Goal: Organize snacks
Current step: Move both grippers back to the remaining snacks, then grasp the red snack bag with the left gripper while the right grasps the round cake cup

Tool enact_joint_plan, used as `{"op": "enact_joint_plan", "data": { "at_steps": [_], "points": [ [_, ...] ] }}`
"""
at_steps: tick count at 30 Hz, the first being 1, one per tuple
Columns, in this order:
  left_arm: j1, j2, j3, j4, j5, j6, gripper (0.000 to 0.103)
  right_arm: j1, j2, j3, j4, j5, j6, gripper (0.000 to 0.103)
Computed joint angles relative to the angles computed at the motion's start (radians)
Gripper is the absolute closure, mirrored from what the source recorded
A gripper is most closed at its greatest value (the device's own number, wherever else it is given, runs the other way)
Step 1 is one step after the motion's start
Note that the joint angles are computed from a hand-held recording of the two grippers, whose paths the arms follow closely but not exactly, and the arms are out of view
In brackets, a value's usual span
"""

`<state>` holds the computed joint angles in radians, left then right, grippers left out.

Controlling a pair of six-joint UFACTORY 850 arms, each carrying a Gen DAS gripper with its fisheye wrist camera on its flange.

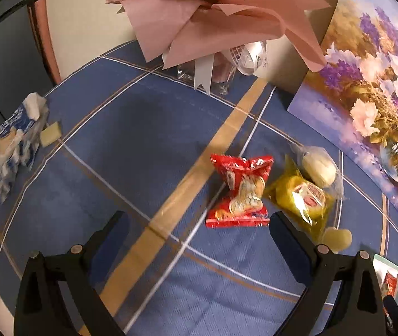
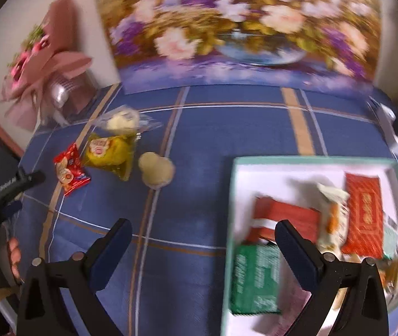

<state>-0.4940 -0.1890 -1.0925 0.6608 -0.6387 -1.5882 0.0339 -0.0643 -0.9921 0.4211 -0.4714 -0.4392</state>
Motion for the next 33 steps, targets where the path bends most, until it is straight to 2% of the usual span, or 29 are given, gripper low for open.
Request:
{"op": "enact_joint_plan", "data": {
  "at_steps": [5, 10, 12, 16, 17, 21, 23, 28, 33],
  "points": [
    [0.044, 0.003, 0.011, -0.015, 0.100, 0.056, 0.003, 0.029, -0.054, -0.043, 0.088, -0.022, -0.075, 0.003],
    [0.084, -0.034, -0.009, -0.141, 0.189, 0.194, 0.003, 0.068, -0.113, -0.089, 0.049, -0.007, -0.040, 0.007],
    [0.090, -0.054, -0.022, -0.188, 0.207, 0.242, 0.003, 0.073, -0.134, -0.103, 0.077, -0.006, -0.068, 0.007],
    [0.094, -0.093, -0.049, -0.232, 0.224, 0.293, 0.004, 0.100, -0.181, -0.138, 0.002, 0.003, -0.016, 0.007],
    [0.095, -0.103, -0.056, -0.240, 0.228, 0.299, 0.006, 0.105, -0.193, -0.146, -0.022, 0.006, 0.002, 0.007],
    [0.103, -0.145, -0.087, -0.306, 0.233, 0.369, 0.029, 0.112, -0.245, -0.182, -0.052, -0.006, 0.031, 0.015],
    [0.105, -0.160, -0.097, -0.323, 0.236, 0.392, 0.031, 0.114, -0.266, -0.195, -0.057, -0.010, 0.038, 0.018],
    [0.106, -0.187, -0.113, -0.355, 0.232, 0.426, 0.044, 0.124, -0.299, -0.214, -0.083, -0.005, 0.046, 0.018],
    [0.102, -0.203, -0.134, -0.322, 0.211, 0.405, 0.053, 0.156, -0.304, -0.208, -0.226, 0.048, 0.147, 0.020]
  ]
}}
